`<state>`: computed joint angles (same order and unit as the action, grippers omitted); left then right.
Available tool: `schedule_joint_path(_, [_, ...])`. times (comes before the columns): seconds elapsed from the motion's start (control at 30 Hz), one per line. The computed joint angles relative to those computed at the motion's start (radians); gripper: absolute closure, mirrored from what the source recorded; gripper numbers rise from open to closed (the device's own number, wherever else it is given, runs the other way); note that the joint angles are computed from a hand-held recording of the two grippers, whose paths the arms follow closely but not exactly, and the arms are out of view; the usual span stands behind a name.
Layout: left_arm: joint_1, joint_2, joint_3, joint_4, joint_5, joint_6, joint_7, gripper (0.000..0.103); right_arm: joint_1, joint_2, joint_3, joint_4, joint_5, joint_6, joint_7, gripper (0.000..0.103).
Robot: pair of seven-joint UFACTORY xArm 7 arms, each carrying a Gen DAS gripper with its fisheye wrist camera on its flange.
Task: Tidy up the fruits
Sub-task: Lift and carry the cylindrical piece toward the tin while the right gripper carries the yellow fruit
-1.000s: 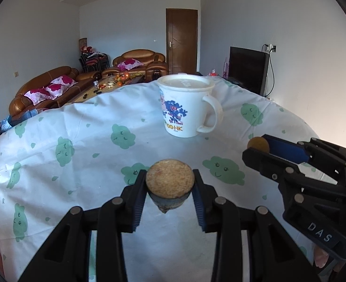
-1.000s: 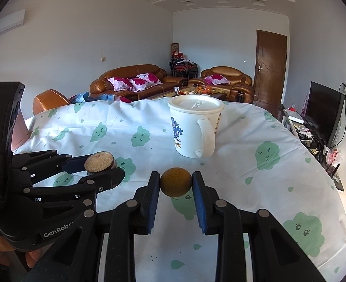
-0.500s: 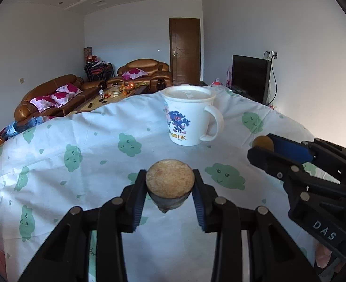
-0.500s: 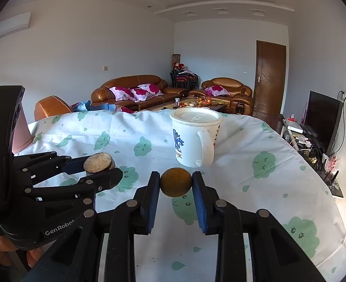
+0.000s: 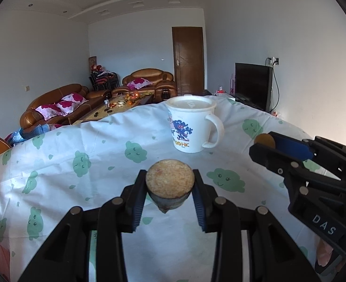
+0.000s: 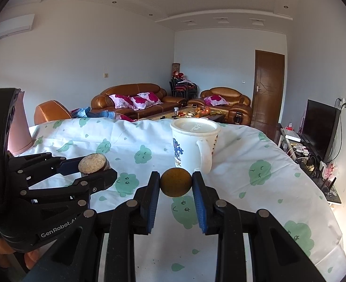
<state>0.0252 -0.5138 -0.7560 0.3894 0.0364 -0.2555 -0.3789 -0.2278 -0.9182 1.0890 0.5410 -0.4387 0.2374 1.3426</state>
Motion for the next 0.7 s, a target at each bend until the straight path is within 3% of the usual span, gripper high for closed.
schedule_joint_path(0.7, [0.041,-0.092,-0.058,-0.047,-0.029,-0.049,-0.038,0.065,0.008,-0.111,0.027,-0.013,0.007,0.019,0.032,0.073])
